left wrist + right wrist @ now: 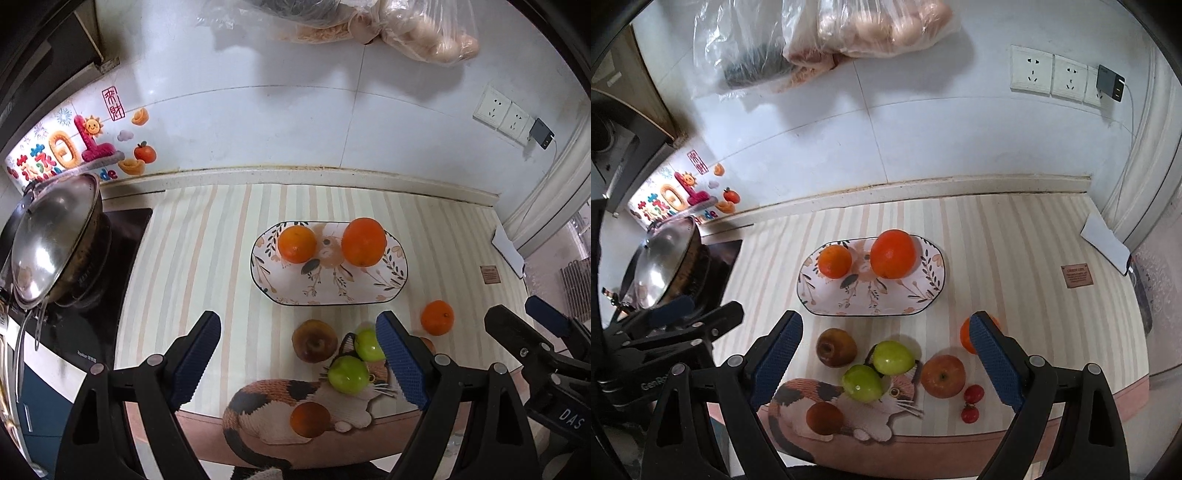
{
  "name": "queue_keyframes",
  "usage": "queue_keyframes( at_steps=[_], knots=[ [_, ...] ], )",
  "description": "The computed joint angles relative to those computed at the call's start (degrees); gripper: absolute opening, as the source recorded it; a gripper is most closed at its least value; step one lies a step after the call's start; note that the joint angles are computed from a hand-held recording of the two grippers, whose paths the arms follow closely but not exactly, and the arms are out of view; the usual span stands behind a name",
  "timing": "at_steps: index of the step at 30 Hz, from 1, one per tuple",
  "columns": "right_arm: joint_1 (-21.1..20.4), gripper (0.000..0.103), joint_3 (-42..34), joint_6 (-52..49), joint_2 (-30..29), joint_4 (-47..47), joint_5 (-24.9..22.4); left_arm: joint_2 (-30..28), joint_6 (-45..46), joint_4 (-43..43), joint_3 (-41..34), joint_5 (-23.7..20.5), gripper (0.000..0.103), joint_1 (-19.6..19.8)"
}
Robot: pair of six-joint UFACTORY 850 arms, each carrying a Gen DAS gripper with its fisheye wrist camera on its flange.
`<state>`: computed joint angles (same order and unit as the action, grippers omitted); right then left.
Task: Organize fruits
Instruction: 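Lift both grippers back toward the fruit cluster, then grasp a brown pear with the left gripper while the right gripper grasps a red apple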
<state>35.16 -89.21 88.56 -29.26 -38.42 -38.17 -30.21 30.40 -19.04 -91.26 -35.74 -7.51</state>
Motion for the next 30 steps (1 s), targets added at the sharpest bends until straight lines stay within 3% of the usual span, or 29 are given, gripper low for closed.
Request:
queue_keyframes(
  at_steps=[6, 14, 21, 27, 30],
  knots=[
    [-2.8, 0.094, 4.1, -2.7, -0.7, 8.6, 4.1, -4.0, -6.9, 7.3, -2.3, -1.7, 0.086, -1.1],
    [-7.3, 0.094, 8.9, -18.0, -6.3, 31.3, 12.0, -17.2, -14.0, 13.9, -12.5, -13.4, 0.086, -2.7],
    [-9.2, 0.094, 9.8, -29.3, -10.2, 46.5, 14.6, -27.1, -15.1, 14.8, -22.1, -23.7, 0.086, -4.6],
    [-9.8, 0.092, 9.4, -33.5, -12.0, 51.5, 15.3, -32.2, -16.4, 15.2, -27.6, -27.9, 0.086, -5.3],
    [-10.0, 0.087, 9.3, -34.6, -12.4, 52.5, 15.6, -32.8, -16.7, 15.0, -27.8, -27.6, 0.086, -5.2]
  ],
)
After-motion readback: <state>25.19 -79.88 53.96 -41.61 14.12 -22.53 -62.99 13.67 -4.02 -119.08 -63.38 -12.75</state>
